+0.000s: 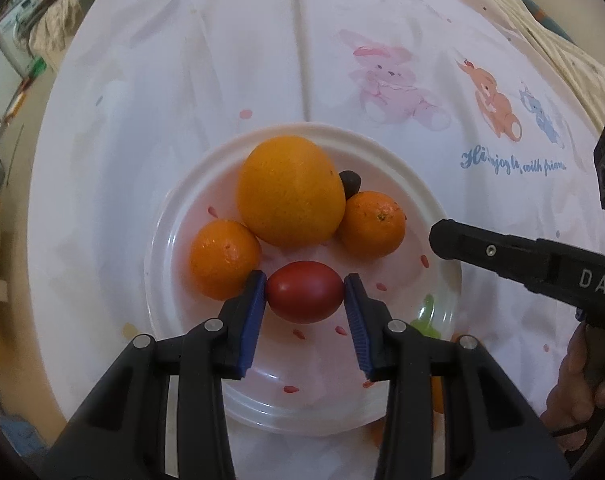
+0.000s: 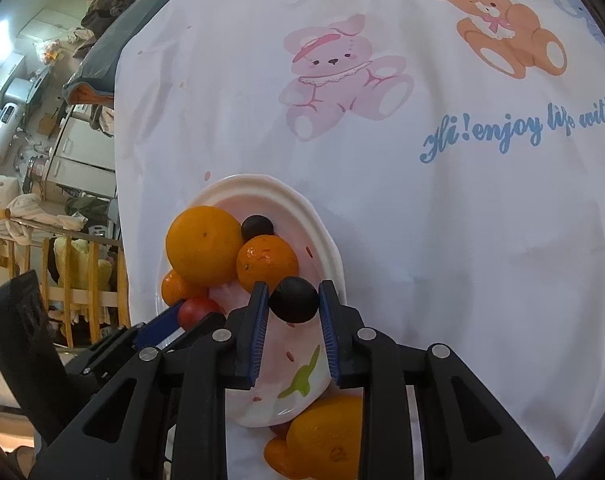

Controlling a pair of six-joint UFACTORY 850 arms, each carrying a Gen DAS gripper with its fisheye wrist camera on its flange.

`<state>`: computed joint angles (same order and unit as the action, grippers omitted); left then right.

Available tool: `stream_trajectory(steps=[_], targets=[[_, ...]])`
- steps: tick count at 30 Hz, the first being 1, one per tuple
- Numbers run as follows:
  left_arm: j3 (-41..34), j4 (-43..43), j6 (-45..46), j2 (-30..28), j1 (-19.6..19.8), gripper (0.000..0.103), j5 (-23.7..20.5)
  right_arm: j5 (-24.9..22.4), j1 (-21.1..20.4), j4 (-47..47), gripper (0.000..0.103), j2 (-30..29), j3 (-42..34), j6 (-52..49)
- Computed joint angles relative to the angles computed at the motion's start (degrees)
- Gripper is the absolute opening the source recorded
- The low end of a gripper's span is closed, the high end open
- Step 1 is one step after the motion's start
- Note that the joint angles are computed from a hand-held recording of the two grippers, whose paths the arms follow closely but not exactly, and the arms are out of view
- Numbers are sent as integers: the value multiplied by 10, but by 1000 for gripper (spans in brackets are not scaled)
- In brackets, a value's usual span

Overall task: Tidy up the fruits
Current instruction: 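Carry the red plum with the left gripper while the right carries the dark plum over the plate, then open both grippers to drop the red and dark plums into the plate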

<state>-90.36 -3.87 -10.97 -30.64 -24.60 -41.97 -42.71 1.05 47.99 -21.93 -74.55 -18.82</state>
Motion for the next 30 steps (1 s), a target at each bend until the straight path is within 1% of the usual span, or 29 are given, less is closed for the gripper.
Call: stream_trajectory(steps=[4,7,12,13,15,16,17,18,19,21,22,26,27,28,30], targets=[[-1,-13,5,-2,2,36,-7,-1,-2,11,29,-1,1,-5],[0,6,-6,-2,-2,36,-1,-1,-4,6,29,-3,1,1],[-5,14,-10,-5,-6,37,-9,4,-5,11,29,2,5,0],[-7,12,-7,-6,-5,39,-11,4,-6,15,29,3,5,-3],[-5,-3,5,-3,-4,60,-7,6,-7,19,31,5,6,-5],[-2,-8,9,1,-4,65,-1,7,-8,21,38,7,7,-7],[-1,-5,8,3,-4,73,3,10,-10,27,45,9,8,-9],[1,0,6,6,-6,77,8,13,-13,32,61,12,10,-9],[0,2,4,7,-6,79,9,16,-14,34,64,15,12,-8],[-2,10,-1,8,-7,79,10,20,-16,23,64,17,10,1],[-6,17,-8,6,-7,79,3,22,-17,22,64,18,9,3],[-5,0,-4,11,-1,79,3,28,-20,10,64,27,10,13],[-4,1,-5,13,-1,79,5,30,-20,9,68,30,11,15],[-1,-2,-2,17,-1,79,10,32,-21,8,77,34,14,19],[8,-5,2,28,-1,79,22,45,-21,4,88,46,25,29]])
